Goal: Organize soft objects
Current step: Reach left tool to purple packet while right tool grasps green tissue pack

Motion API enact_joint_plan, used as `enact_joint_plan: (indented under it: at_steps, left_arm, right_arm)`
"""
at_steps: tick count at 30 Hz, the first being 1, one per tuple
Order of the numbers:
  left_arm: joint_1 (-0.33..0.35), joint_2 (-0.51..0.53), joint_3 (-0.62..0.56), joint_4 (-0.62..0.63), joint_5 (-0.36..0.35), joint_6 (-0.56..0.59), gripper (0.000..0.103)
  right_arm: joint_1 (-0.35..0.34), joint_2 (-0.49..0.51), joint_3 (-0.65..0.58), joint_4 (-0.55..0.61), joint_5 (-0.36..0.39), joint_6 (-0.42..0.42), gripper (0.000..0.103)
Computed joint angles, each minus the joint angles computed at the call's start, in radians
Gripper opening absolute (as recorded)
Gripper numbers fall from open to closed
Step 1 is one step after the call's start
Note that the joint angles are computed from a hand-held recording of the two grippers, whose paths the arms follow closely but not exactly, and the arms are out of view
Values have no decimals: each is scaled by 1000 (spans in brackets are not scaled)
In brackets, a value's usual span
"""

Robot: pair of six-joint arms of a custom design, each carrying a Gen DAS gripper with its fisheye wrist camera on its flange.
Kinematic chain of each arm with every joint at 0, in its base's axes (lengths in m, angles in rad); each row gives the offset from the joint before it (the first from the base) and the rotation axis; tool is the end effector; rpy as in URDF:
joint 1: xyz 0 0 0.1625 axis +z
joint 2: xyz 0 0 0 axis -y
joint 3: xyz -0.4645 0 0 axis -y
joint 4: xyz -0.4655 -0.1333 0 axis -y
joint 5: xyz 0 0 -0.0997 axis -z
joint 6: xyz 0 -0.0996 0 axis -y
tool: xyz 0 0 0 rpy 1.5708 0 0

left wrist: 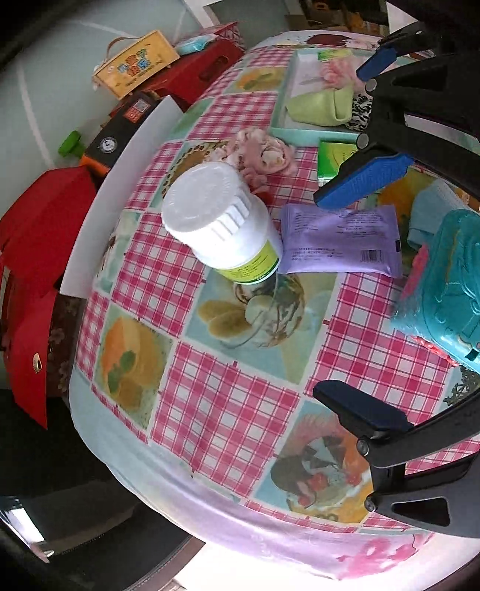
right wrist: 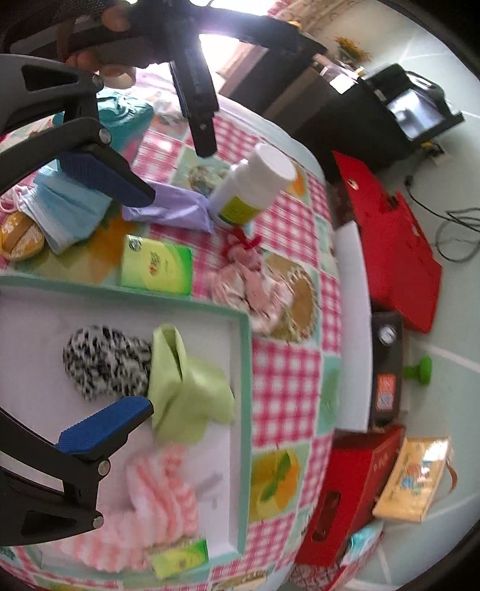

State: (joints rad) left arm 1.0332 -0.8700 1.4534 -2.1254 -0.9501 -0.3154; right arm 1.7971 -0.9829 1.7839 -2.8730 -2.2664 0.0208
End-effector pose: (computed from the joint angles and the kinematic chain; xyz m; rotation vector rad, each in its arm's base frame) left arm -0.2379 -0.7725 0.1772 0.2942 2.5312 -0.3047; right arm 0.2261 -0.6722 0.1956 0.0248 -2.4291 0.7225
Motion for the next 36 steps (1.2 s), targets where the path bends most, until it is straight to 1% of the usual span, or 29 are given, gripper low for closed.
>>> enact_joint_plan:
  at_steps: [5,7,9,12,16,18,20,21,24,26,29,32,36]
  left_arm:
    - [2,11,-13,27,-4,3,94]
    - [6,17,-20,31,-10,4,94]
    - [11,21,-26,36,-15,0,94]
    - [17,23,-31,45,-16,-9,94]
    - [25,22,-33,47,-29,-17,94]
    - [28,23,-35,47,-37,-21,94]
    - [29,24,-37,48,-45,-21,94]
    - [30,23,-37,49,-48,-20,94]
    - [32,22,-38,46,-50,-21,94]
    - [34,20,-37,45,-51,-24,94]
    - [35,17,-37,44,-45,-31,94]
    - [34,13,-33,41,-48,-34,94]
    - [34,14,-33,39,-52,-31,94]
  right_arm:
    - [-1,20,-15,29,15,-5,101]
    - [1,32,-26,26,20,-25,99]
    - [4,46,-39,31,12,-48,93]
    - [9,72,-71,49,-2,-85,91]
    - [9,94,-117,119,-8,-114,88]
    - [10,105,-147,190,-23,-120,87]
    - [8,112,-169,244,-34,-110,85]
    - [6,113,-179,270,-27,-97,83]
    - [-6,107,-196,330,28,-54,82]
    - [-9,109,-208,360,45,-26,81]
    - [-10,116,-220,388,57,-7,78]
    - [-11,124,-234,420,65,12,78]
    - [-11,141,-255,460,55,36,78]
